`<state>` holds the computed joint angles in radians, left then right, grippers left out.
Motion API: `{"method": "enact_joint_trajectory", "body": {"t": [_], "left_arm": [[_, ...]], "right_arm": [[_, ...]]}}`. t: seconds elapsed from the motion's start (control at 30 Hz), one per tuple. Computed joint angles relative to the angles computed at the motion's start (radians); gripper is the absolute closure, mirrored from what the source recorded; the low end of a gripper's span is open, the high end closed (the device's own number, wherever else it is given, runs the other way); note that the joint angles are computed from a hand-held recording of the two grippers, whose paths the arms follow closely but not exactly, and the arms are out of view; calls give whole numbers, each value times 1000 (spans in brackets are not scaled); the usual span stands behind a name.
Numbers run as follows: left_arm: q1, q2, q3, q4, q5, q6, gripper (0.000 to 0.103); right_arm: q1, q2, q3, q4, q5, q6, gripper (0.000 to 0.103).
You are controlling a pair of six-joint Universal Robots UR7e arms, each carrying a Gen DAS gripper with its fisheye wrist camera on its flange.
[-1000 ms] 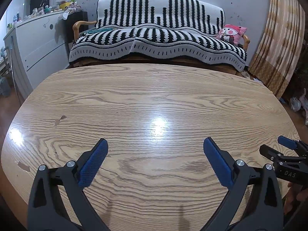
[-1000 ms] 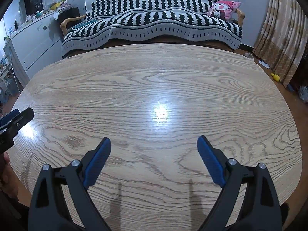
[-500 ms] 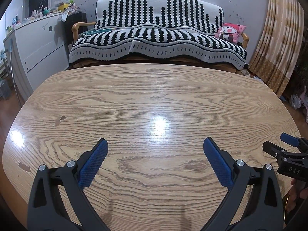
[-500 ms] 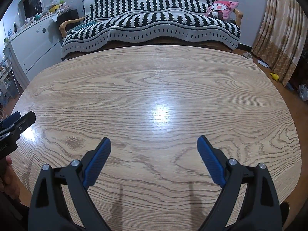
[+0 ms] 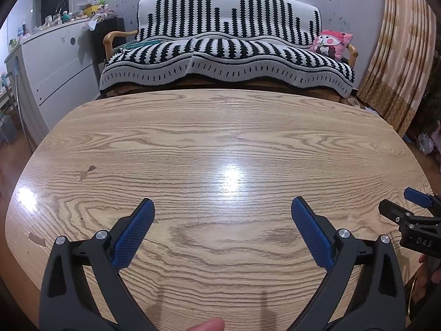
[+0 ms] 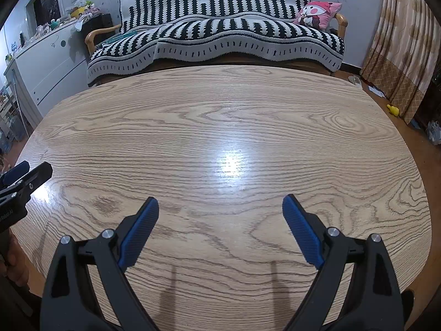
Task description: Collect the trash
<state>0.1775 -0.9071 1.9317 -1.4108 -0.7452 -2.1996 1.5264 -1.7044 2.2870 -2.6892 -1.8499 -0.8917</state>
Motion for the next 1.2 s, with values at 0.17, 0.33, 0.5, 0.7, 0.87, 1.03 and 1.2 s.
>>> {"method": "enact_joint_trajectory", "body": {"t": [0.17, 0.33, 0.5, 0.7, 0.87, 1.03, 1.2], "left_arm": [[-1, 0, -1, 1, -2, 2, 7], [-2, 4, -4, 9, -3, 5, 7], [-1, 4, -5, 7, -5, 1, 7], [-7, 13, -14, 16, -14, -7, 7], [-7, 12, -15, 18, -13, -5, 7], [-7, 15, -18, 28, -9, -6, 7], [-7, 22, -30, 63, -11, -22, 7]], "right_arm": [[-1, -1, -1, -2, 1, -1, 15], [0, -3, -4, 1, 0, 3, 15], [1, -2, -5, 0, -1, 2, 14], [2, -4, -4, 0, 1, 1, 12], [2, -4, -3, -3, 0, 1, 12], [1, -5, -4, -1, 1, 0, 12], [0, -5, -5, 0, 2, -1, 12]]}}
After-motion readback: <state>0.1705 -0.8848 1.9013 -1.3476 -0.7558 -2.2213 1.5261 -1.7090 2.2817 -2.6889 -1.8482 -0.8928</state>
